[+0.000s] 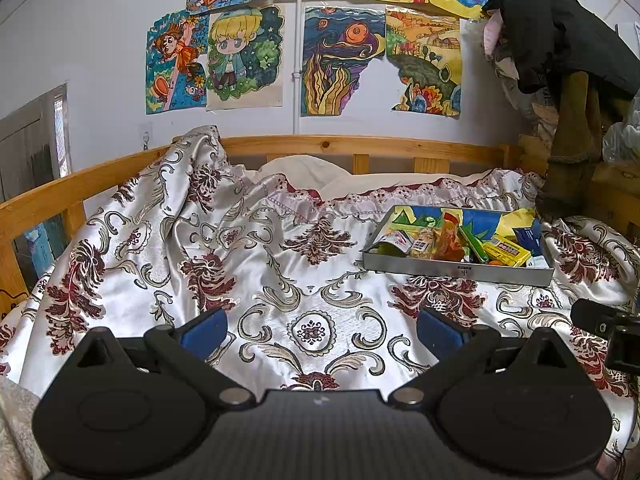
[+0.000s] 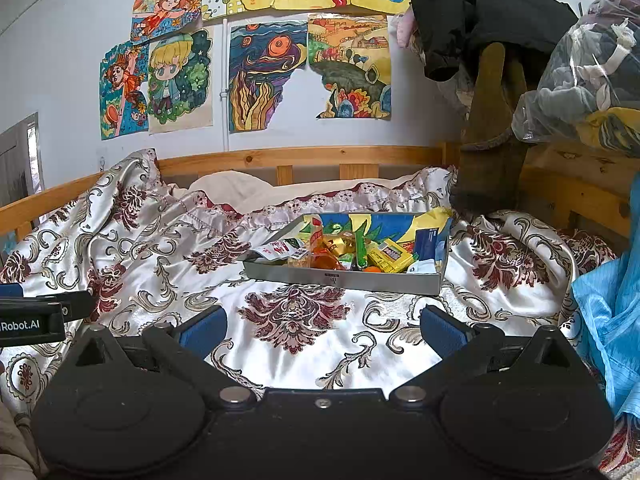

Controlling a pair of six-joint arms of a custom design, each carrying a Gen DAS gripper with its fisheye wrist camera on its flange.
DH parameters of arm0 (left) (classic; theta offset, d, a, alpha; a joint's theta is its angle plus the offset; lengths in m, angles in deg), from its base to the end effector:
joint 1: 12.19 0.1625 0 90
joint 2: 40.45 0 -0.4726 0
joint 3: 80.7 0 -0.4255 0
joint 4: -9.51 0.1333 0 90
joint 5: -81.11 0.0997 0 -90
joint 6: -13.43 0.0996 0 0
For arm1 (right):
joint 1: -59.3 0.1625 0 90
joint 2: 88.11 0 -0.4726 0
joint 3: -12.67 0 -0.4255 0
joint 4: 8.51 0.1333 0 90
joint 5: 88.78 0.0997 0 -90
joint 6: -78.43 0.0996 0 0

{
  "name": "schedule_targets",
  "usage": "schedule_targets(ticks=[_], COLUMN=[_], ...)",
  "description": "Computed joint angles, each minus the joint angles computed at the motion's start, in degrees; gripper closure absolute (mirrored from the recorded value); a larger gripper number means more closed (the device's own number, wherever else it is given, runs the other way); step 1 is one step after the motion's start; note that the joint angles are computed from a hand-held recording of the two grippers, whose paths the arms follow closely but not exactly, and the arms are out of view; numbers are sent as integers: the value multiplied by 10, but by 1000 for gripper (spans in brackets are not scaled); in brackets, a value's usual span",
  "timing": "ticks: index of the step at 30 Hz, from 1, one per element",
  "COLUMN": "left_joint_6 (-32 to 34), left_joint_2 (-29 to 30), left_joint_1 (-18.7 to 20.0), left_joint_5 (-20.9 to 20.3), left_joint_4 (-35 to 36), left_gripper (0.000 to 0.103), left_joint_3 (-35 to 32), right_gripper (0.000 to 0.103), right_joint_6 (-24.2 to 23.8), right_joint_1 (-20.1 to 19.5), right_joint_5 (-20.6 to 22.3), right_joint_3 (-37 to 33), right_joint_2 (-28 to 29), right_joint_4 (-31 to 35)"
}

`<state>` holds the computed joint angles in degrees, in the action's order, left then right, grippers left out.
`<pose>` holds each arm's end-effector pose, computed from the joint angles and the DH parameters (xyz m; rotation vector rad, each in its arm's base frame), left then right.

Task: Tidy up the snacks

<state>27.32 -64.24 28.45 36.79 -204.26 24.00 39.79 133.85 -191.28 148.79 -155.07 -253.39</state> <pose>-0.3373 -0.5591 -0.0502 0.8999 2.2009 -1.1780 -0.0097 -0.4546 0.2919 0.1889 -1.8620 1.4462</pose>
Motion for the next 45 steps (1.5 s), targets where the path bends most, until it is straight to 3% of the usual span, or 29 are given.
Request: schedule_targets(ticks=[41,45], left_joint_6=[2,13], left_joint_2=[-2,0], left_joint_1=[1,0], left_joint_5=[-1,21], left_joint_4=[6,14], left_gripper=[0,0], left_joint_3=[2,-5], right_gripper=[1,1], right_joint_6=[-1,-1], right_joint_1=[4,4], right_joint_5=[-5,-5], right_joint_3=[-1,-1], right_joint_2=[0,-1], right_joint_4=[2,3])
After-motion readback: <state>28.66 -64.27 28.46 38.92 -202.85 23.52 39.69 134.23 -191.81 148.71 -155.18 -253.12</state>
